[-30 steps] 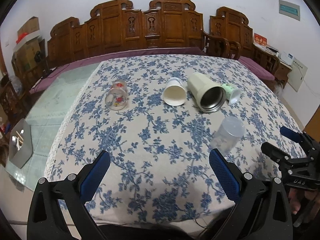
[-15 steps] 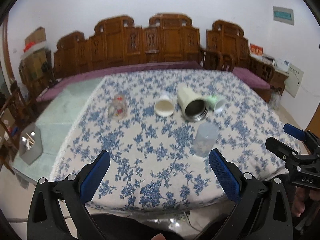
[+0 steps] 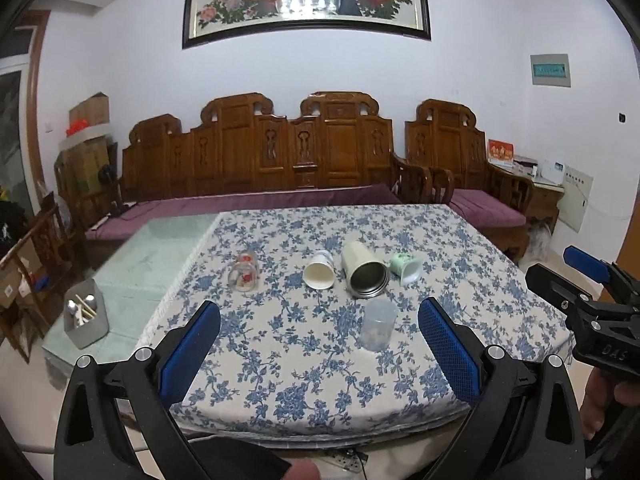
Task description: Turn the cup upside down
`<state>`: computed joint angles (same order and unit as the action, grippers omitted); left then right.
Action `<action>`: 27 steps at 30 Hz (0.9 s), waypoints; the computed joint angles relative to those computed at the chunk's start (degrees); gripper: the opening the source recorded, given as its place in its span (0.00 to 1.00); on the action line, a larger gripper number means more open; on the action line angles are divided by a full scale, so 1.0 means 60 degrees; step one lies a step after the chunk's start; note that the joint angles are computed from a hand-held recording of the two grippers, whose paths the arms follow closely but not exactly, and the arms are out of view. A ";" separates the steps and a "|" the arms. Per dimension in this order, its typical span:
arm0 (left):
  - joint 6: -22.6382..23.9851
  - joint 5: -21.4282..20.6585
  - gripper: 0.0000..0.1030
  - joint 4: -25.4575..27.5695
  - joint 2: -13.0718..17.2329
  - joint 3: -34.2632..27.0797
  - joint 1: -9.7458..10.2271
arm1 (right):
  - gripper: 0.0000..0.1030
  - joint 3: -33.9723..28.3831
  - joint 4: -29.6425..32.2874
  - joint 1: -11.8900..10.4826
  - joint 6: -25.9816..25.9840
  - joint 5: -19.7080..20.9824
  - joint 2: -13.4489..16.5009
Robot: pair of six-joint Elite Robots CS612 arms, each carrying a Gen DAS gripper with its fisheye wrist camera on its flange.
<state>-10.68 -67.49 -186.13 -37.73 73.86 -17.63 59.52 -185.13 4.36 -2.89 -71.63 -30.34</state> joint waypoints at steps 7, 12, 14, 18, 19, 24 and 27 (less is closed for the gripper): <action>-0.0082 0.0045 0.93 -0.0123 -0.0105 0.0162 -0.0031 | 0.97 0.0106 -0.0084 0.0018 0.0055 -0.0050 -0.0047; -0.0117 0.0142 0.93 -0.0199 -0.0117 0.0209 -0.0043 | 0.97 0.0099 -0.0075 0.0015 0.0052 -0.0045 -0.0031; -0.0117 0.0151 0.93 -0.0241 -0.0122 0.0229 -0.0048 | 0.97 0.0084 -0.0067 0.0020 0.0046 -0.0054 -0.0013; -0.0126 0.0147 0.93 -0.0346 -0.0131 0.0266 -0.0055 | 0.97 0.0075 -0.0068 0.0018 0.0059 -0.0054 -0.0004; -0.0128 0.0151 0.93 -0.0368 -0.0130 0.0267 -0.0056 | 0.97 0.0074 -0.0058 0.0019 0.0057 -0.0050 -0.0005; -0.0100 0.0154 0.93 -0.0464 -0.0148 0.0308 -0.0064 | 0.97 0.0053 -0.0058 0.0019 0.0053 -0.0052 0.0009; -0.0080 0.0169 0.93 -0.0515 -0.0158 0.0322 -0.0076 | 0.97 0.0047 -0.0068 0.0017 0.0052 -0.0055 0.0018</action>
